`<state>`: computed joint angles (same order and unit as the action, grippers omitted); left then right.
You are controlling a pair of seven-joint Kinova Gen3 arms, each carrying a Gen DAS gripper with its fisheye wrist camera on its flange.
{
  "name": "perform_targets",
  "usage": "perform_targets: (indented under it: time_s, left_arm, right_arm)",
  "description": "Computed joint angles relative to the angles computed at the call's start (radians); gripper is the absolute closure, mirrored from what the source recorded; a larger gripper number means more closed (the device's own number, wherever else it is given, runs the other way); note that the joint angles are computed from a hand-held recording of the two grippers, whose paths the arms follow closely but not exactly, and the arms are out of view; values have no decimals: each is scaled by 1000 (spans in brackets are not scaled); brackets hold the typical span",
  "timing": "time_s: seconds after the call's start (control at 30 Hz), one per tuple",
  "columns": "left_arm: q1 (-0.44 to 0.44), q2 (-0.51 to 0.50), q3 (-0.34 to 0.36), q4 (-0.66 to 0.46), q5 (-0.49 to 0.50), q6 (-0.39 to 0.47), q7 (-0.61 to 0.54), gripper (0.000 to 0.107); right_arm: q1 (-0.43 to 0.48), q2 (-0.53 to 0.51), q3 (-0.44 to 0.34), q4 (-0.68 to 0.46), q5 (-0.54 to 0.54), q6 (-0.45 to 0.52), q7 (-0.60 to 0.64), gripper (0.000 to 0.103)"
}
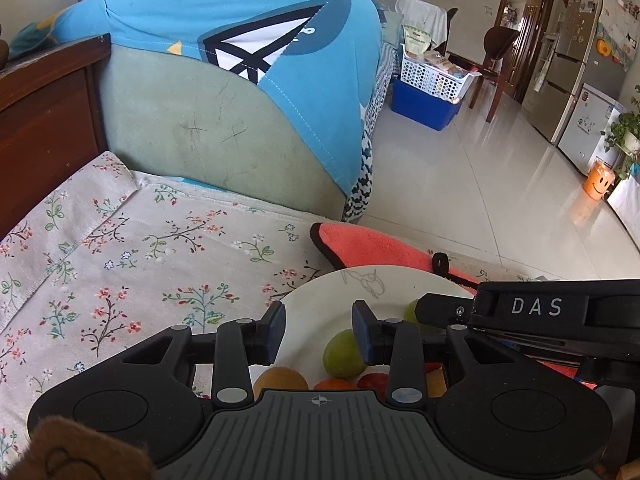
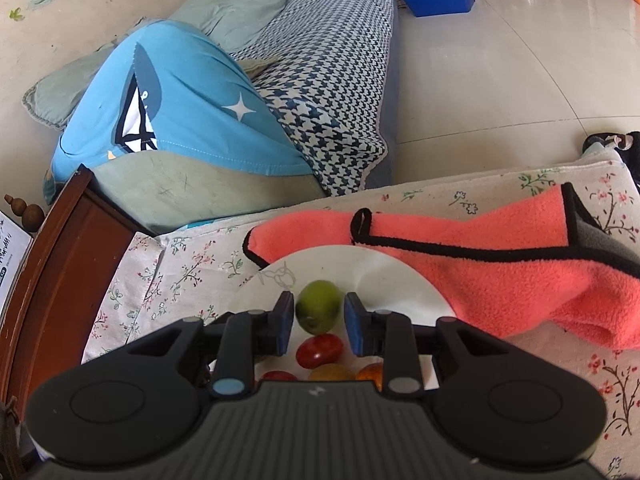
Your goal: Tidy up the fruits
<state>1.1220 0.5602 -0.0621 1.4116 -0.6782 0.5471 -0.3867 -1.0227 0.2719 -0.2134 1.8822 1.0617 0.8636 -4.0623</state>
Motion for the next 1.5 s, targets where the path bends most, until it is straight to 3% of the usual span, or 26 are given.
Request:
perform_targets:
  time_s: [0.23, 0.33, 0.4, 0.57, 0.87, 1.0, 1.23, 1.5]
  left_arm:
    - [69, -19, -38, 0, -94, 64, 83, 35]
    - [69, -32, -8, -12, -124, 128, 86, 26]
    - [56, -31, 33, -46, -112, 208, 48, 17]
    - [41, -44, 99, -73, -93, 323, -13, 16]
    - [33, -77, 156, -81, -38, 442, -30, 13]
    - [38, -98, 172, -67, -32, 475, -21, 13]
    - [46, -134, 203, -40, -39, 523, 8, 11]
    - [36, -137, 232, -53, -12, 580, 2, 11]
  right_arm:
    - [-14, -11, -9, -12, -3, 46, -3, 63]
    - [-22, -17, -22, -37, -24, 90, 35, 52]
    - [-31, -11, -32, -74, -57, 142, 100, 50]
    - [-63, 11, -39, -165, -147, 260, 230, 36]
    - [-126, -1, -41, -208, -206, 334, 203, 28]
    - [-156, 2, -53, -242, -211, 386, 186, 13]
    - [-222, 34, -63, -322, -226, 497, 231, 8]
    - [-275, 88, -44, -423, -321, 623, 295, 5]
